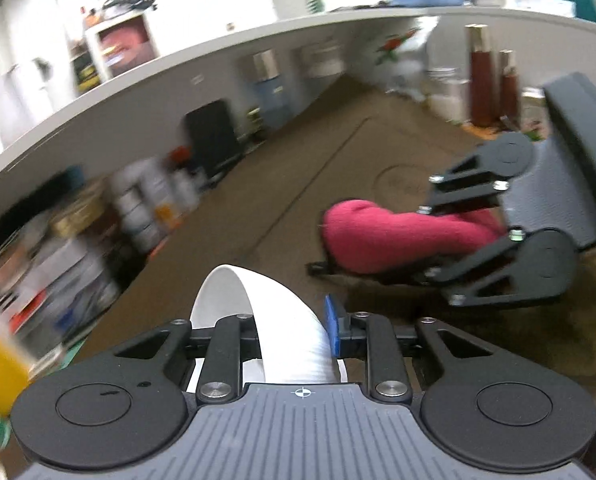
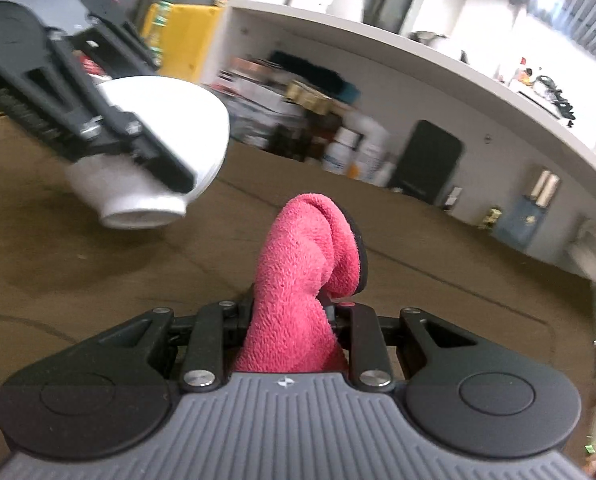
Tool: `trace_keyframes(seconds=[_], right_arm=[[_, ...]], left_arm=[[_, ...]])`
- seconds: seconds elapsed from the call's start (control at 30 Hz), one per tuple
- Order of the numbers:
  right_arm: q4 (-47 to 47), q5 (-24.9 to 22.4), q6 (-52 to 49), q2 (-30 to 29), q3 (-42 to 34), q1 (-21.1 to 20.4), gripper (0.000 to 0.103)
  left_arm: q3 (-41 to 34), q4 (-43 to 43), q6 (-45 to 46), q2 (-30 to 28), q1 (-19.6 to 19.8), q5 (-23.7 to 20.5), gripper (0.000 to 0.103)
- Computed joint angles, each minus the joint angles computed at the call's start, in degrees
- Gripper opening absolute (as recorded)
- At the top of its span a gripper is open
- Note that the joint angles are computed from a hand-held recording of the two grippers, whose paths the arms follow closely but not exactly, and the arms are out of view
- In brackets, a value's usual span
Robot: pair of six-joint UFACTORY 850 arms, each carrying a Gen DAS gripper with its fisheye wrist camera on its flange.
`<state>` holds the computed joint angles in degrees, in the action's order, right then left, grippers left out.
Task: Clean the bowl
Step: 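Keep wiping the bowl's outer wall with the towel in the right gripper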
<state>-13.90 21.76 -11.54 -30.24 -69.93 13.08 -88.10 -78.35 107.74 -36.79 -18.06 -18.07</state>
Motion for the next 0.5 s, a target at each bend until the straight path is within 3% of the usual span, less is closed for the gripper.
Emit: trace_keyframes(seconds=[0.07,0.5], right_arm=[[-0.4,0.3,0.1,0.1,0.0,-0.2,0.025],[-37.2,7.6,25.9,3.3,1.3,1.6,0.025]], left_arm=[[1.8,0.4,0.5,0.8,0.2,-0.6,0.024],[20.5,-11.3,14.8,11.8,3.5,0.1,0.023]])
